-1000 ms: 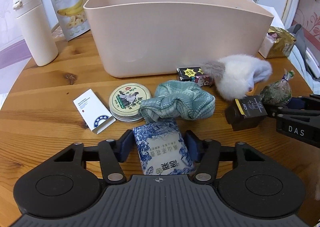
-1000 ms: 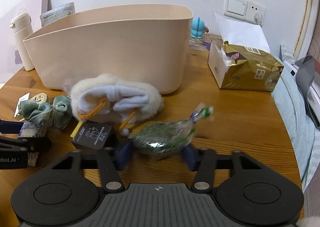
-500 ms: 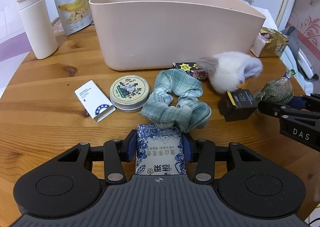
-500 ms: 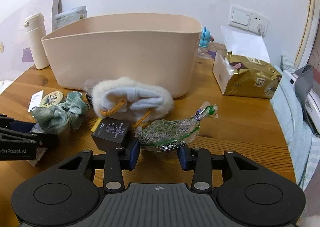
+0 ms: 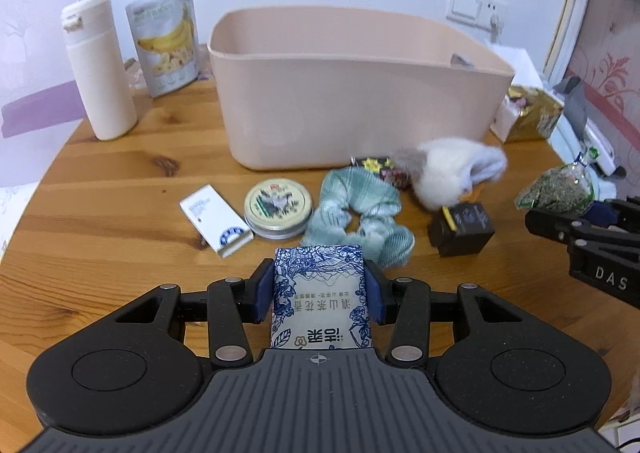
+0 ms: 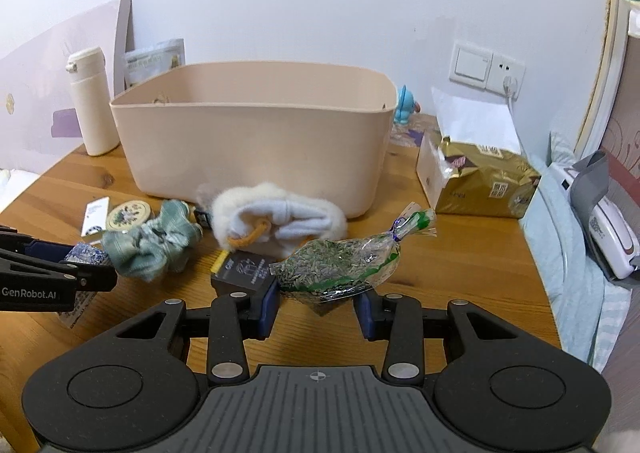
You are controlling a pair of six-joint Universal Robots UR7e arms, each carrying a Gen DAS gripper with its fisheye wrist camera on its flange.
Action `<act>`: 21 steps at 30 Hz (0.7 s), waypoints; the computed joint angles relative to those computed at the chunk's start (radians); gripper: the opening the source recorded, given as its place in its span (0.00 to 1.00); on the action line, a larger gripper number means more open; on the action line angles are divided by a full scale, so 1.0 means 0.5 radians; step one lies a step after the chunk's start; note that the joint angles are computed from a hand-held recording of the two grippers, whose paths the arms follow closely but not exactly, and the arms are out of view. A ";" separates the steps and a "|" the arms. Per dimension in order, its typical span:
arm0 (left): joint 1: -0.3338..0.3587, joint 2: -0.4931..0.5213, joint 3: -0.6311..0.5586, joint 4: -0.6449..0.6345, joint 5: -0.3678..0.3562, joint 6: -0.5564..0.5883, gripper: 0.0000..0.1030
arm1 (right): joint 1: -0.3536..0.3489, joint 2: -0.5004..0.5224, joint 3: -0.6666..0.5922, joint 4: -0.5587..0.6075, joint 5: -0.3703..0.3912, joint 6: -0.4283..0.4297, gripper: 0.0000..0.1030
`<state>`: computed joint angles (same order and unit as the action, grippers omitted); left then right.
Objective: Organize objects
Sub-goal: 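Lift both items over the bin and open both tools to release them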
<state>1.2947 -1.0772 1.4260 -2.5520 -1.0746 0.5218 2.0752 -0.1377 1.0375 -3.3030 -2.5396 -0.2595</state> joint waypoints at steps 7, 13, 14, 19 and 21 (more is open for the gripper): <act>-0.019 -0.015 -0.014 -0.082 -0.025 0.044 0.46 | 0.030 0.026 -0.064 -0.071 -0.048 -0.125 0.36; -0.025 0.017 -0.103 -0.087 -0.067 0.057 0.46 | 0.042 0.035 -0.108 -0.140 -0.065 -0.197 0.36; -0.027 0.027 -0.120 -0.092 -0.073 0.064 0.46 | 0.045 0.038 -0.119 -0.149 -0.066 -0.210 0.36; -0.041 0.073 -0.215 -0.104 -0.110 0.122 0.46 | 0.051 0.059 -0.189 -0.201 -0.062 -0.282 0.36; -0.047 0.091 -0.239 -0.128 -0.122 0.153 0.46 | 0.052 0.068 -0.220 -0.214 -0.054 -0.306 0.36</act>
<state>1.2712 -1.0316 1.3063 -2.6157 -1.1355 0.5985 2.1011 -0.1035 0.9276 -3.4099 -2.5667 -0.4126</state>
